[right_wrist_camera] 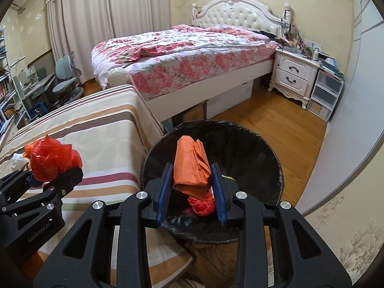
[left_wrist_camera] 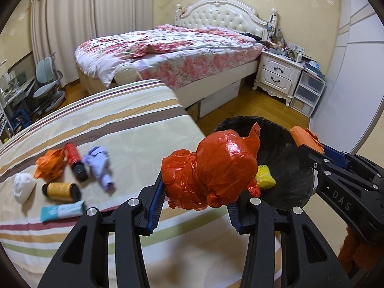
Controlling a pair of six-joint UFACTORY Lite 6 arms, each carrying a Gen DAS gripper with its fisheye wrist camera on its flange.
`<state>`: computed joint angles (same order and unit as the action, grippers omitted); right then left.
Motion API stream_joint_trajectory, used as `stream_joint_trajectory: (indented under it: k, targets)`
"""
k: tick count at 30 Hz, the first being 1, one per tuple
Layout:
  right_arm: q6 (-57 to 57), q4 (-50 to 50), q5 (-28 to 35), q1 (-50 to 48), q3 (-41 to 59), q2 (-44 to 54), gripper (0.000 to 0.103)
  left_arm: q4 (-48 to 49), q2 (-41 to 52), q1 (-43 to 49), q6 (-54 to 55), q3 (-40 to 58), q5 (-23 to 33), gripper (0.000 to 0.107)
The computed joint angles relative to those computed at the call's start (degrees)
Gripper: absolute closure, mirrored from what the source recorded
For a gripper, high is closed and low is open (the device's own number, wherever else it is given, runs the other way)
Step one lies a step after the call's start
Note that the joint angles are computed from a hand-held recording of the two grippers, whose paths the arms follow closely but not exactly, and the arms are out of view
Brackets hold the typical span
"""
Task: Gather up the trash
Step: 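Open both tools to drop the orange bag and cloth into the bin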
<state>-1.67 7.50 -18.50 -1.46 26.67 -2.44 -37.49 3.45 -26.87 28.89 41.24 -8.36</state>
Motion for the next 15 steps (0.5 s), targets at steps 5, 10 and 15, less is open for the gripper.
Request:
stream_joint_trajectory:
  k: [5, 10, 15]
  targets:
    - [6.62, -8.66, -1.16, -4.84, 2.14, 3.88, 0.071, -10.09, 7.48, -2.97, 9.73, 6.38, -0.84, 0.061]
    - [9.34, -11.91, -2.28, -7.32, 3.99, 7.39, 0.071, -19.32, 12.17, -4.83, 18.29, 11.02, -1.05, 0.061]
    - [10.36, -13.41, -2.83, -9.31, 5.49, 9.77, 0.071, -26.22, 16.24, -6.02, 24.87, 15.07, -1.65, 0.061]
